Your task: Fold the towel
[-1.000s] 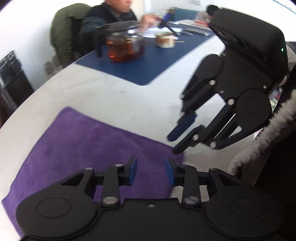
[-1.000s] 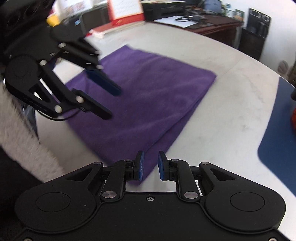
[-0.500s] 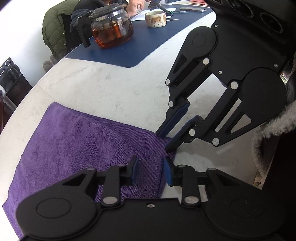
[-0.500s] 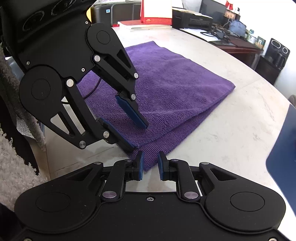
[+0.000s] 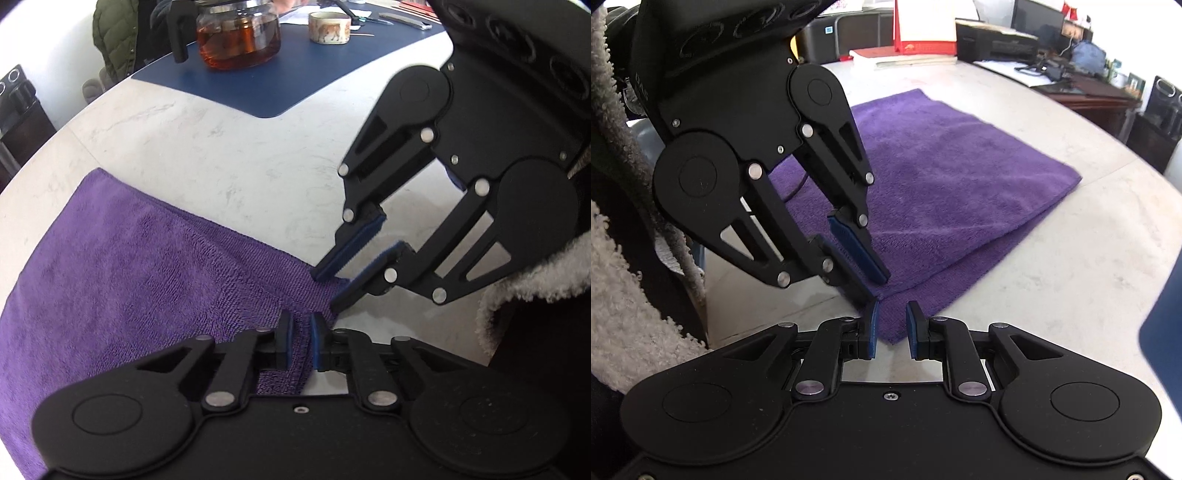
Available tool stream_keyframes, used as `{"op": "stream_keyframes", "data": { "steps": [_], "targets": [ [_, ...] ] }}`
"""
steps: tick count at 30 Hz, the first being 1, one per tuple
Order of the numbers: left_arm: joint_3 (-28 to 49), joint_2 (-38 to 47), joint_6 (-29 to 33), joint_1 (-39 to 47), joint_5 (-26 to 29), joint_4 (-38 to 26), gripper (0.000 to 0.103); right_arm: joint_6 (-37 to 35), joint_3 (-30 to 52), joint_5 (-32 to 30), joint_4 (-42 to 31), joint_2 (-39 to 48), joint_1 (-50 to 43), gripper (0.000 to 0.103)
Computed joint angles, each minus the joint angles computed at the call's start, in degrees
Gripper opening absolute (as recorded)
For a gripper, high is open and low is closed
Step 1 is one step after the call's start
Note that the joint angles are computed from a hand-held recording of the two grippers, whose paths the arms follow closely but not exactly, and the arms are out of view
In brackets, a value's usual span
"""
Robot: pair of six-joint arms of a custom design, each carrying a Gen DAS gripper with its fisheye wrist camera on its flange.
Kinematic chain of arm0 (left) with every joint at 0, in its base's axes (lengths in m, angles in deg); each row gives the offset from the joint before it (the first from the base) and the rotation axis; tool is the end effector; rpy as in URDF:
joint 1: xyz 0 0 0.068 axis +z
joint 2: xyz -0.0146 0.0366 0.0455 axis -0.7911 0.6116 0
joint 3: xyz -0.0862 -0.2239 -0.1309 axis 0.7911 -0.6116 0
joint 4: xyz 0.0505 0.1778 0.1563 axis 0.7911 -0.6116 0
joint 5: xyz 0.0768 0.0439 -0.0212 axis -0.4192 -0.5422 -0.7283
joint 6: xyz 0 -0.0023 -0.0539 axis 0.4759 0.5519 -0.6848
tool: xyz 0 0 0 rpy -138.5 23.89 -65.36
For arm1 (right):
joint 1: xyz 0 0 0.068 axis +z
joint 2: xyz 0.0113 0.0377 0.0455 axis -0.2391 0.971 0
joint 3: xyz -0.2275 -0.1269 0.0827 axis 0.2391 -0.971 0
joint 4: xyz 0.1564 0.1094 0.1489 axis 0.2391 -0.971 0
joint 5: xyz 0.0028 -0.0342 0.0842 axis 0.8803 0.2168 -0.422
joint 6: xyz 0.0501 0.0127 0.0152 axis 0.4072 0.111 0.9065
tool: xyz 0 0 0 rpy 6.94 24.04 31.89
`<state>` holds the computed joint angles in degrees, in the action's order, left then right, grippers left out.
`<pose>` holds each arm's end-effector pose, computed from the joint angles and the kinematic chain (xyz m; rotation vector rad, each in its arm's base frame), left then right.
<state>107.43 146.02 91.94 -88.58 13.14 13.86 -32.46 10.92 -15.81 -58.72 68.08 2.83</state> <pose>0.3247 -0.2501 0.2652 1.7033 2.1380 -0.3618 0.2777 0.0936 0.2248 -0.8058 2.3043 0.3564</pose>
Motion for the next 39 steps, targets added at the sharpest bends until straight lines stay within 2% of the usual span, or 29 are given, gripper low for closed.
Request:
{"op": "stream_keyframes", "data": {
  "steps": [10,12,14,22,29,32,39],
  "targets": [
    [1.9,1.1,-1.2,0.1,-0.2,-1.5,0.010,1.2,1.1,-0.7,-0.9,0.9,-0.4,0.013],
    [3.3,1.9,-1.8,0.6,0.8,-2.8,0.007,1.3,0.7,-0.9,-0.5,1.0,-0.5,0.013],
    [6.1,3.6,-4.3,1.9,3.1,-5.1,0.004,1.5,-0.3,-1.0,0.0,0.2,-0.6,0.013],
    [16.1,8.6,-13.9,7.4,14.0,-12.7,0.004,1.4,-1.3,-0.8,0.6,-0.3,-0.3,0.013],
    [19.6,9.9,-14.5,10.5,20.8,-16.0,0.004,1.2,-1.4,-0.4,0.2,-0.7,-0.1,0.013],
    [18.9,8.2,-14.9,10.3,22.5,-17.0,0.004,1.0,-1.2,-0.1,-0.4,-1.0,0.2,0.013],
    [23.6,11.6,-16.6,9.2,26.0,-17.7,0.004,0.3,0.9,0.1,-2.3,0.3,0.3,0.013]
  ]
}}
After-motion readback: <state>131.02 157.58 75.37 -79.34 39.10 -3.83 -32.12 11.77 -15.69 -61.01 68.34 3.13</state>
